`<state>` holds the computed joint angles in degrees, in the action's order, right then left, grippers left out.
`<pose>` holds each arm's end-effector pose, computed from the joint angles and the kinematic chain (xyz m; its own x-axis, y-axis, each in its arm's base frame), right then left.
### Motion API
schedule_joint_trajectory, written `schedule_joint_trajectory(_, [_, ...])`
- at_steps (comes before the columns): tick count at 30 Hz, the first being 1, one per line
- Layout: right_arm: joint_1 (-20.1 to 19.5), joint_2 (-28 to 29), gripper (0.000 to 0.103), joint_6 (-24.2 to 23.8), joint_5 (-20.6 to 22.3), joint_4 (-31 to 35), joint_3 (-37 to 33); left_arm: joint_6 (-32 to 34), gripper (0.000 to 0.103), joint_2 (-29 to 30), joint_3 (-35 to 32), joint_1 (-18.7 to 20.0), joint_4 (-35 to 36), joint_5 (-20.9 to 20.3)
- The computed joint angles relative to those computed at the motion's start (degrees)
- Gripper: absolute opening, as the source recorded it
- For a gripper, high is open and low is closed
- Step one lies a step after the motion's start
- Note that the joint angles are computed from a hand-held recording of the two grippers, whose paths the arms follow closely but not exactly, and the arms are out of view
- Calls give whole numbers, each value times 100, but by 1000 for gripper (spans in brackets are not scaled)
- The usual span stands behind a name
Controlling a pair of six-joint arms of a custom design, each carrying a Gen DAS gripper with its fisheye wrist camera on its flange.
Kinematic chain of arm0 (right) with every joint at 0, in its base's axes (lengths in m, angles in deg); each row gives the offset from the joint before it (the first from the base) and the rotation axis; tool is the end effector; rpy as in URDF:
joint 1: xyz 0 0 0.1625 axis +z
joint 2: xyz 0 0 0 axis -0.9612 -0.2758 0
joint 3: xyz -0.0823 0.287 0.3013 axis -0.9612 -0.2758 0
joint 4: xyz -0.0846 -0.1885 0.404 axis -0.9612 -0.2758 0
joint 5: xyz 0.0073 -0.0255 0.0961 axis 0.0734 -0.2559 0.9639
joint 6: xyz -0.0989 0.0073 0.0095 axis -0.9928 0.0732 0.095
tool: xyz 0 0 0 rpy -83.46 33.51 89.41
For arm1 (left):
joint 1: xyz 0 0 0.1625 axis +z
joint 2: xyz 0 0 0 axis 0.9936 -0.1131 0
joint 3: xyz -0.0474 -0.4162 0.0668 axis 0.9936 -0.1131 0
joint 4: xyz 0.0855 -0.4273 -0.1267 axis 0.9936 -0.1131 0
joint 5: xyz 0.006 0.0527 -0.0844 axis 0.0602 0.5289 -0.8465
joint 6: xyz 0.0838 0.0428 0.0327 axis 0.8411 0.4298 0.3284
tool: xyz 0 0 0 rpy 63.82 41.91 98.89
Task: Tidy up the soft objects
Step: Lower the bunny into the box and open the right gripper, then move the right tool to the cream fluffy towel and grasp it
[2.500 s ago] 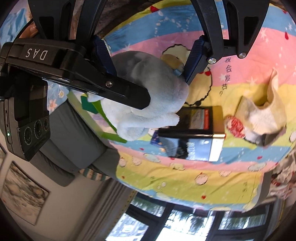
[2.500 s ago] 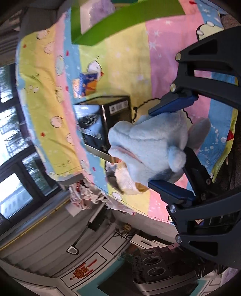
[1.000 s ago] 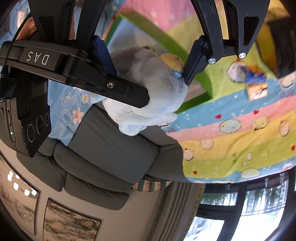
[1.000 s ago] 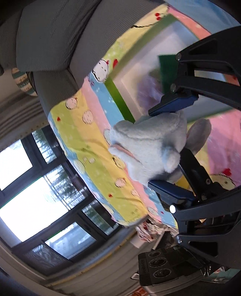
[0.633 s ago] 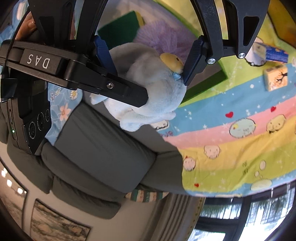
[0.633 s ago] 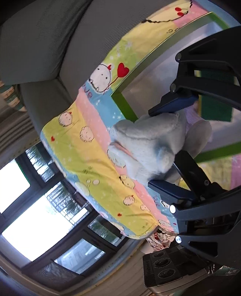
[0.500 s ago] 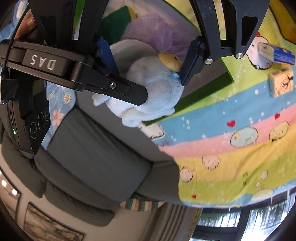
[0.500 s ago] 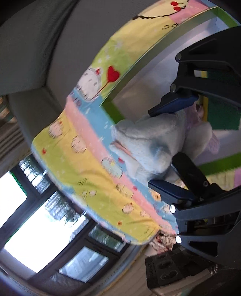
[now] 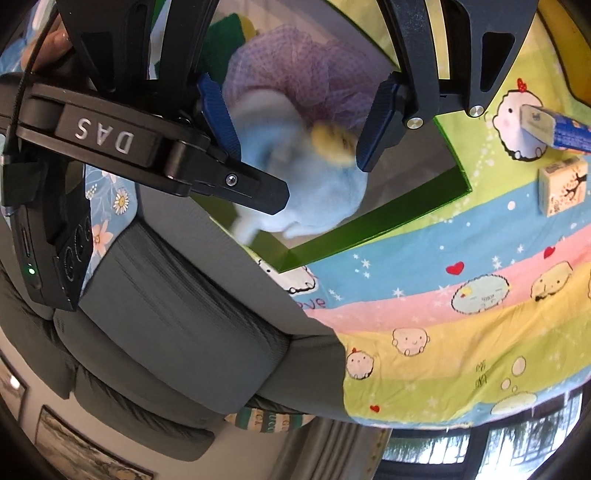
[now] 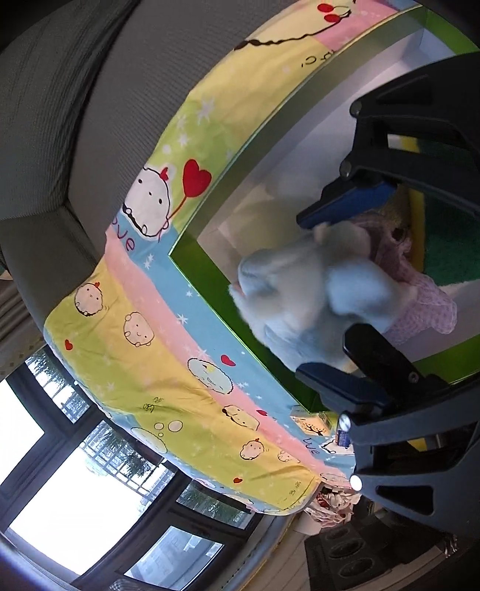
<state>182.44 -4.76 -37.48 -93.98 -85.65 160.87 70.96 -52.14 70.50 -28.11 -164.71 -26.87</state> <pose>0.3126 -0.6484 0.1652 -0.9686 0.0867 0.2328 -0.0814 0.7746 -0.6272 -0.2452 -0.6644 0.2418 -0.8476 0.3668 -0.3834 0.5125 0.7533 -0.4122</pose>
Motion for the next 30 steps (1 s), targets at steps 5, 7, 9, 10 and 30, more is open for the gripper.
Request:
schedule_joint_trajectory(5, [98,-86,84,-103,-210,-296,153,-151,71,-247,108,-42,195,-166])
schedule_joint_trajectory(7, [139,-147,85,-146,-226,-481,261,-197,76,-389,246,-87,101,-125])
schedule_joint_trajectory(9, [207,-192,86,-178,-307,-613,355,-264,83,-553,397,-130,60,-111])
schedule_joint_trajectory(10, [240,-202,87,-194,-356,-660,386,-298,84,-643,476,-150,51,-119])
schedule_joint_trajectory(30, [1283,-142,102,-1033,-685,-1546,1490,-1984,100,-4412,3234,-843,936,1803])
